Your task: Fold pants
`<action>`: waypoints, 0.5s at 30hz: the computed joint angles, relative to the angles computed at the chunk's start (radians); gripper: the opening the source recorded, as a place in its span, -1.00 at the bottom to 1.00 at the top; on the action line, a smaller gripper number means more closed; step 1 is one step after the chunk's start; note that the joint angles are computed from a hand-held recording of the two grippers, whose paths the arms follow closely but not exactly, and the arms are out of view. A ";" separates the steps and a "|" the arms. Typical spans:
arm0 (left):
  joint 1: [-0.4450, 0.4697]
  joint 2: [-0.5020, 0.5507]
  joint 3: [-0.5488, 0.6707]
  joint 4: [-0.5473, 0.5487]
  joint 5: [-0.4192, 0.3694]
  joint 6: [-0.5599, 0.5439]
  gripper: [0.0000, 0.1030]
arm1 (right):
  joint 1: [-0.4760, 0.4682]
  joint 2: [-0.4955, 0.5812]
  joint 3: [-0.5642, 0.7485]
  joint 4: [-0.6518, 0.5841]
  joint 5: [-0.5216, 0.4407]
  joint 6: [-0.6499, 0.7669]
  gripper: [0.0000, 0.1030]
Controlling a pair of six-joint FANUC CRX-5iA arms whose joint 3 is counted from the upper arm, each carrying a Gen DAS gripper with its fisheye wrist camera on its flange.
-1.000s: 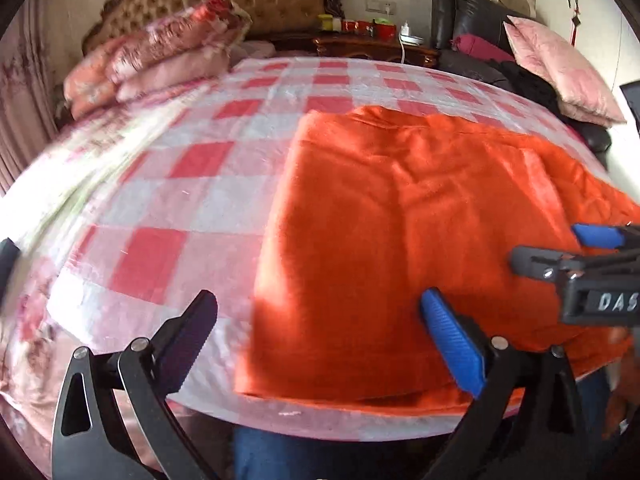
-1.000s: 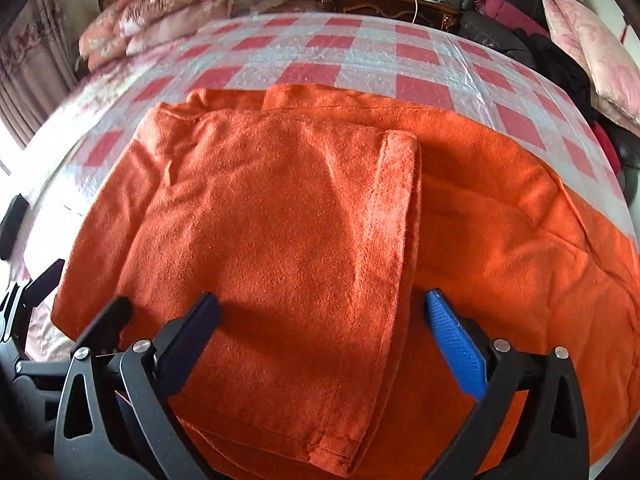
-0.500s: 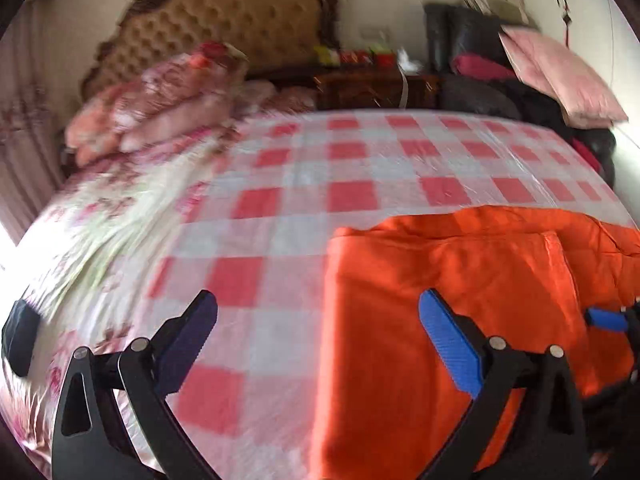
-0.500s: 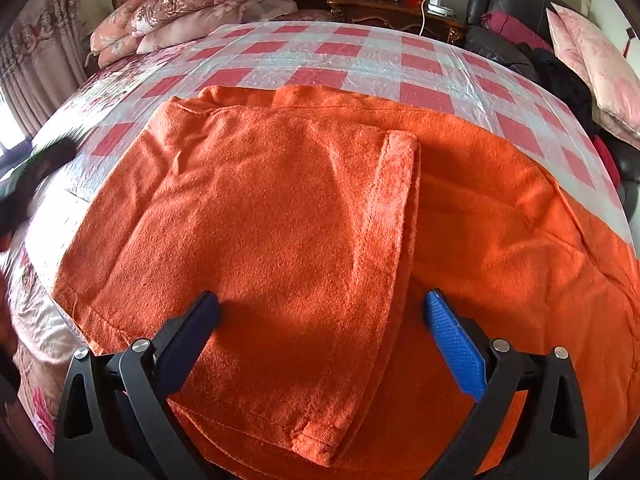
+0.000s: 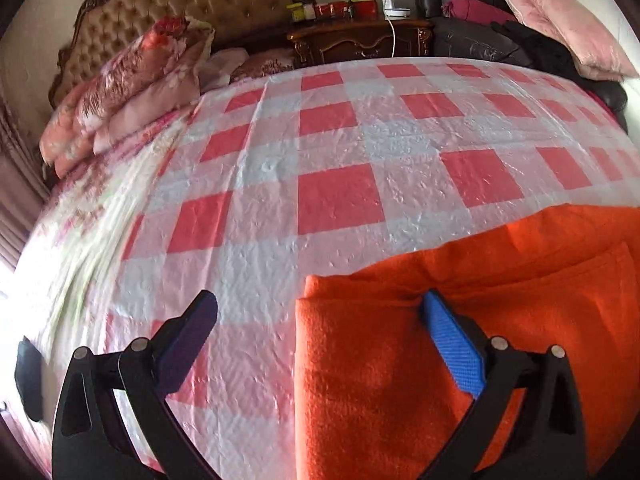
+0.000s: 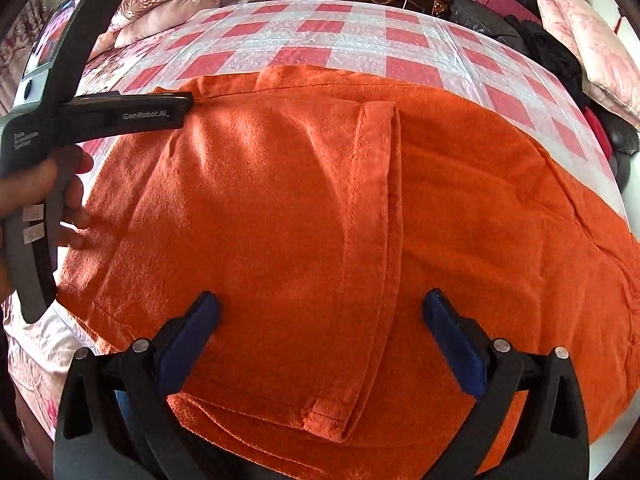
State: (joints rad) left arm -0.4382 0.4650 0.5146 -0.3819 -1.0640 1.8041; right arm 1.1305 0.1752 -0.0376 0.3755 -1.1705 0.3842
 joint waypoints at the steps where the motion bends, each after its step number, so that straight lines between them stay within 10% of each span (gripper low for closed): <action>1: -0.017 -0.004 -0.001 -0.039 0.008 -0.006 0.97 | -0.001 0.000 0.000 -0.001 0.000 0.003 0.92; 7: -0.021 -0.157 -0.174 -0.065 0.144 0.152 0.97 | -0.001 -0.008 -0.008 -0.003 0.011 0.030 0.92; 15: -0.112 -0.290 -0.344 -0.195 -0.020 0.327 0.94 | 0.004 -0.011 -0.020 0.012 0.019 0.015 0.92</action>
